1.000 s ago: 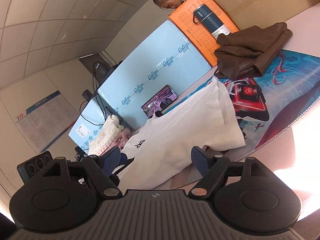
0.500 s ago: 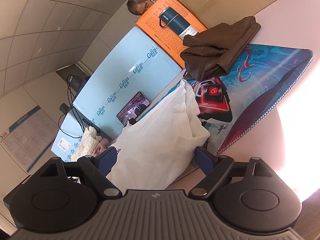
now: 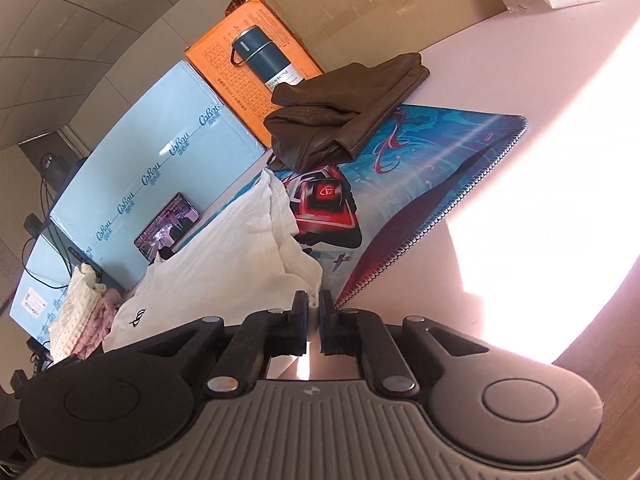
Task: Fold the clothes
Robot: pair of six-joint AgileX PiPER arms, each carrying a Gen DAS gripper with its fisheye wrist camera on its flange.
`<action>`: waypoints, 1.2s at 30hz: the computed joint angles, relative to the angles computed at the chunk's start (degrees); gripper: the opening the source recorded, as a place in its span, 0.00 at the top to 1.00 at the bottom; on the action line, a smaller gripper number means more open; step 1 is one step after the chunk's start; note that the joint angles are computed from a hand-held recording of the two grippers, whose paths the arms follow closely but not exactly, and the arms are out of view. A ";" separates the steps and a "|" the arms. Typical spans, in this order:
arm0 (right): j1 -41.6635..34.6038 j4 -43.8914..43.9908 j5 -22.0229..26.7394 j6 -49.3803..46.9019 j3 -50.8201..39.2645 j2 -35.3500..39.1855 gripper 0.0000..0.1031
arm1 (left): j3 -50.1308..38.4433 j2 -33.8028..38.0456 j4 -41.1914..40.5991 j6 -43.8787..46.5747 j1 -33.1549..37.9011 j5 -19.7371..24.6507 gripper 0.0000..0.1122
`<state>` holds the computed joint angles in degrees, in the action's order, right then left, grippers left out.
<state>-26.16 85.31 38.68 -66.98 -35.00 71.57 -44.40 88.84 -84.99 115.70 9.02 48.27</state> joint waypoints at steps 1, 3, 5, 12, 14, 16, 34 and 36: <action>0.52 0.19 -1.23 -0.54 0.32 -1.14 0.95 | -0.08 0.06 -0.31 -1.02 0.20 -1.98 0.26; 1.65 -0.54 -3.89 -0.95 0.61 -3.36 0.95 | -0.48 0.26 1.11 -3.91 0.67 -4.44 0.25; 2.03 -3.67 -5.07 1.41 0.05 -3.92 0.95 | -1.03 0.67 4.43 -7.33 1.39 -5.69 0.25; 3.33 -12.70 -7.89 7.08 -0.39 -4.68 0.93 | 1.28 0.98 6.06 -5.15 6.73 0.62 0.20; 4.05 -14.78 -10.41 8.18 -0.97 -6.03 0.81 | 2.29 0.31 4.60 -4.10 10.72 4.01 0.20; 2.63 -9.98 -9.92 3.16 -1.64 -6.18 0.61 | 3.32 -0.85 2.38 -2.92 15.47 6.09 0.19; 19.23 -38.04 7.68 47.60 -72.91 44.84 0.43 | -9.05 4.50 -6.75 -11.84 19.30 -14.30 0.16; 21.21 -42.24 11.63 52.64 -83.52 51.24 0.40 | -9.14 5.50 -7.97 -8.99 17.48 -16.59 0.16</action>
<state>-4.94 43.07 50.32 -14.34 -118.52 122.81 -53.54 94.35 -92.96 106.72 26.50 31.68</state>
